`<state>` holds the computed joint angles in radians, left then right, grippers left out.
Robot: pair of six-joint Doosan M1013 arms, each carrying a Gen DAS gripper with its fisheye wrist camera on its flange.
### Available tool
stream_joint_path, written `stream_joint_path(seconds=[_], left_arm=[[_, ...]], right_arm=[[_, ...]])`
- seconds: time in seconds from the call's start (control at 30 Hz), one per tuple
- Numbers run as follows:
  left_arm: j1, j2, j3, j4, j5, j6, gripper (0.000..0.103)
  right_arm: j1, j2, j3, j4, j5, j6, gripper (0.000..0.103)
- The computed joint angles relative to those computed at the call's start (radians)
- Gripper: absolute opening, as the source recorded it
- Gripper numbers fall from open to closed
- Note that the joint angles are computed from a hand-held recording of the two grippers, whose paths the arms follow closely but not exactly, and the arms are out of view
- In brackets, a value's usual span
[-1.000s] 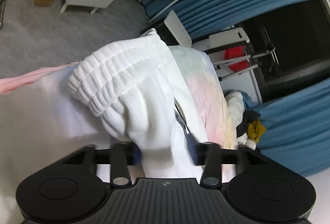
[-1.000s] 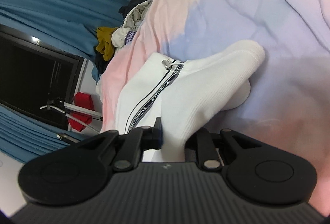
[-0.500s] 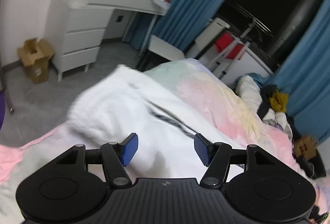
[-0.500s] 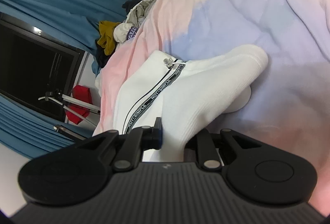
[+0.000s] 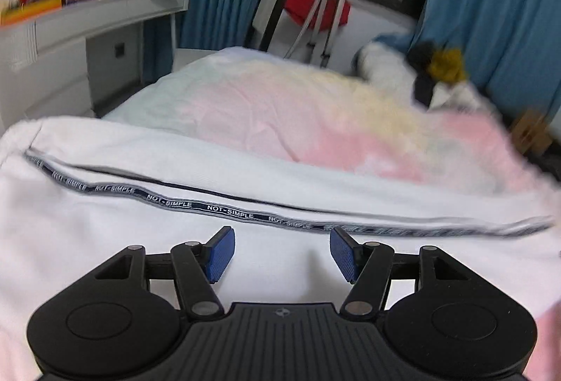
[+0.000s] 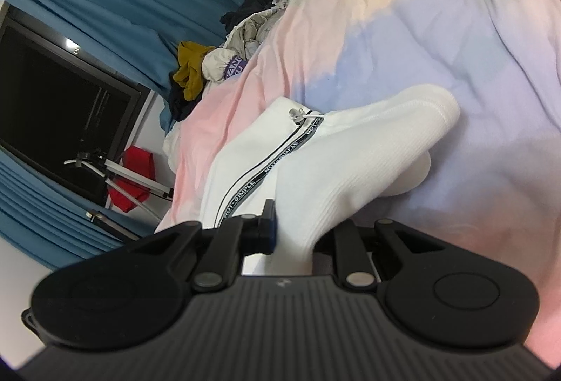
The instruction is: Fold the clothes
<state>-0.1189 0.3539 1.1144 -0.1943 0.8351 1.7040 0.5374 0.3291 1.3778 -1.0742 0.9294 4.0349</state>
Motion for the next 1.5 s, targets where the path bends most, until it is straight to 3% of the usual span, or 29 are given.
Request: stream_joint_path(seconds=[0.07, 0.2, 0.53, 0.73, 0.97, 1.1, 1.2, 1.3, 1.43, 1.5], left_arm=[[-0.029, 0.003, 0.022, 0.112, -0.042, -0.045, 0.063], [-0.052, 0.008, 0.055, 0.192, -0.062, -0.05, 0.063], [-0.03, 0.008, 0.081, 0.126, -0.091, 0.022, 0.063], [-0.025, 0.011, 0.08, 0.105, -0.092, 0.064, 0.063], [0.003, 0.011, 0.06, -0.025, -0.071, 0.112, 0.063], [0.037, -0.006, 0.06, -0.138, -0.123, 0.094, 0.063], [0.066, -0.018, 0.065, -0.232, -0.177, 0.1, 0.063], [0.089, -0.022, 0.059, -0.312, -0.179, 0.124, 0.063], [0.098, -0.02, 0.051, -0.329, -0.158, 0.115, 0.063], [0.103, -0.011, 0.04, -0.342, -0.126, 0.098, 0.063]], right_arm=[[-0.001, 0.001, 0.001, 0.005, 0.001, -0.008, 0.017], [-0.003, 0.005, -0.007, 0.027, 0.01, -0.053, 0.017], [0.005, 0.02, -0.045, 0.027, 0.06, -0.119, 0.017], [0.033, 0.057, -0.126, -0.055, 0.15, -0.247, 0.017], [0.116, 0.171, -0.35, -0.276, 0.258, -0.662, 0.017], [0.184, 0.28, -0.512, -0.355, 0.186, -1.031, 0.017], [0.225, 0.372, -0.652, -0.295, 0.104, -1.372, 0.017], [0.251, 0.44, -0.728, -0.131, 0.06, -1.709, 0.016], [0.26, 0.489, -0.775, 0.13, 0.099, -2.073, 0.017], [0.264, 0.489, -0.762, 0.142, 0.107, -2.119, 0.017]])
